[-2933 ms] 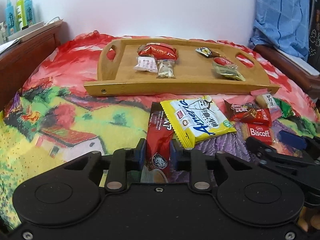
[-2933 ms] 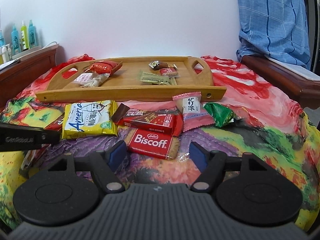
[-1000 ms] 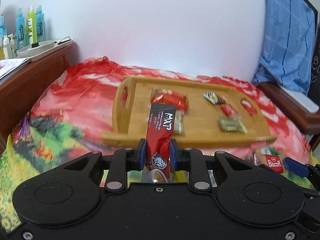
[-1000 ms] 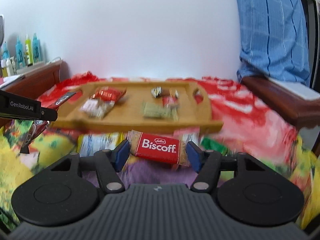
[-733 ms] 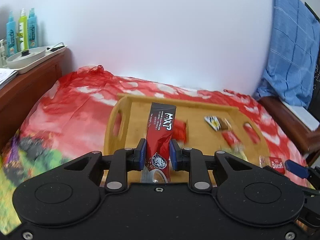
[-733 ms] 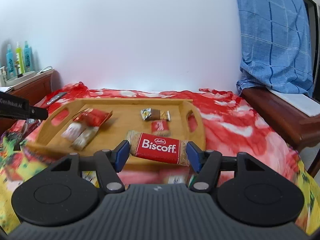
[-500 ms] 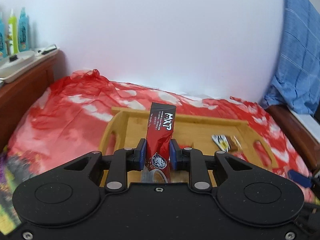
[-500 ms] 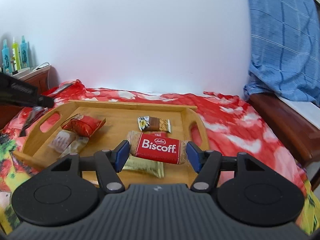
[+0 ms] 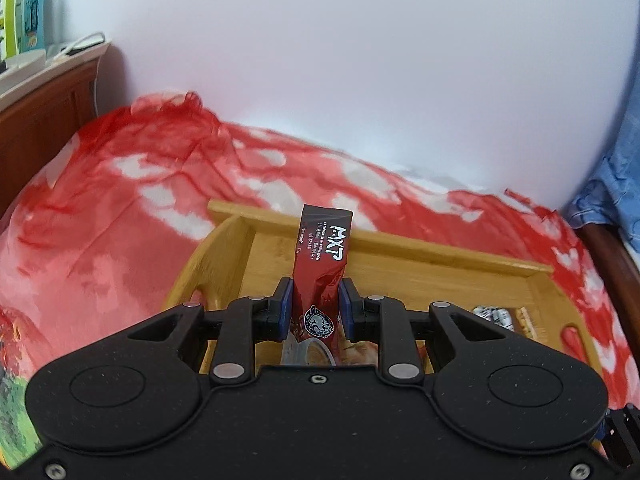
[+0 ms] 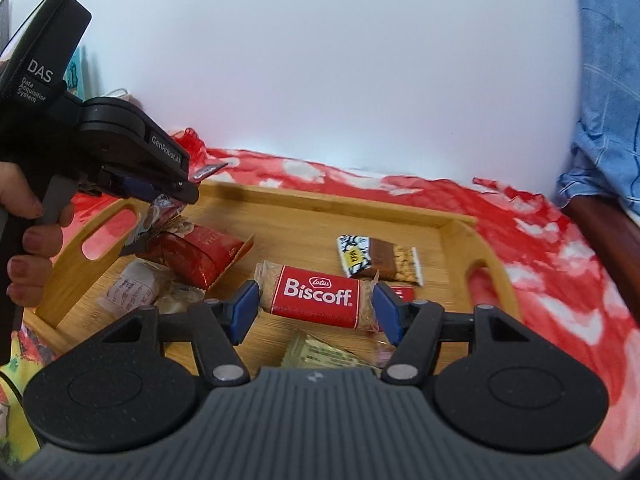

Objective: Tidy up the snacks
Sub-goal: 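Carry both snacks over the bamboo tray and open both tools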

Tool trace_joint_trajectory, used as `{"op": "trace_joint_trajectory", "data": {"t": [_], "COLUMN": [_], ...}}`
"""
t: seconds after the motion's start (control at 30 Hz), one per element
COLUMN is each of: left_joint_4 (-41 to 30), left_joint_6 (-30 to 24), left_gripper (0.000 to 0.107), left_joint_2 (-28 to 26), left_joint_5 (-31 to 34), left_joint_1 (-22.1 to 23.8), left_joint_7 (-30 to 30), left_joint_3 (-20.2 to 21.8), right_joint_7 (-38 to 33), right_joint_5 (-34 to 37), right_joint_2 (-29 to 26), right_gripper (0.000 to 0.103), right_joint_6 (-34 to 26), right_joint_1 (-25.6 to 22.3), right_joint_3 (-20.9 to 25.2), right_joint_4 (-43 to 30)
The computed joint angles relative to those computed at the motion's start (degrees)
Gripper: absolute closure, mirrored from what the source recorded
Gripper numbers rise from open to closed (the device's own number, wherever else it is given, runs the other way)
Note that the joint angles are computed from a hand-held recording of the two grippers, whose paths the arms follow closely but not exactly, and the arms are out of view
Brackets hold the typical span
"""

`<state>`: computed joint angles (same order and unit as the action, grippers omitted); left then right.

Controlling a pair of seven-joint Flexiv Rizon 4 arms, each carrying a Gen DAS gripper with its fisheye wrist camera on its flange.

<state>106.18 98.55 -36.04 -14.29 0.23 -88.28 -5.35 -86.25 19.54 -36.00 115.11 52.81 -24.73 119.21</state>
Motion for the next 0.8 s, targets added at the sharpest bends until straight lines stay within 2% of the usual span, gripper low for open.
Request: {"op": "trace_joint_trajectory", "data": {"t": [0.13, 0.3, 0.33, 0.37, 0.43, 0.53, 0.7, 0.8], "left_joint_4": [0.23, 1.12, 1.22, 1.37, 2.28, 4.61, 9.46, 13.69], "left_joint_6": [-0.55, -1.08, -1.50, -1.57, -0.79, 2.21, 5.65, 8.19], "left_gripper": [0.084, 0.083, 0.083, 0.082, 0.074, 0.054, 0.035, 0.025], "left_joint_2": [-0.30, -0.46, -0.40, -0.32, 0.30, 1.83, 5.37, 7.96], "left_joint_5": [-0.22, -0.24, -0.09, -0.02, 0.45, 2.00, 4.74, 7.70], "left_joint_1": [-2.25, -2.99, -3.27, -3.71, -3.52, -1.40, 2.06, 5.85], "left_joint_7": [-0.49, -0.86, -0.70, -0.75, -0.54, 0.55, 1.82, 1.72], "left_joint_3": [3.19, 4.79, 5.30, 5.89, 5.77, 3.22, -1.00, -5.10], "right_joint_7": [0.26, 1.08, 1.38, 1.65, 2.05, 1.34, -1.81, -4.46], "right_joint_5": [-1.19, -2.94, -3.20, -3.50, -4.00, -3.38, -0.39, 1.84], "right_joint_2": [-0.80, -1.58, -1.70, -1.73, -1.56, -0.81, 2.06, 4.21], "right_gripper": [0.037, 0.036, 0.035, 0.028, 0.024, 0.018, 0.014, 0.013], "right_joint_6": [-0.76, -2.22, -2.41, -2.46, -1.50, 0.71, 3.68, 5.44], "right_joint_1": [-0.81, -1.31, -1.25, -1.30, -1.89, -1.93, -1.23, -1.15], "right_joint_3": [0.94, 1.38, 1.32, 1.39, 2.13, 2.77, 3.80, 4.89], "right_joint_4": [-1.19, -2.28, -2.34, -2.32, -2.05, -1.02, 1.97, 4.36]}}
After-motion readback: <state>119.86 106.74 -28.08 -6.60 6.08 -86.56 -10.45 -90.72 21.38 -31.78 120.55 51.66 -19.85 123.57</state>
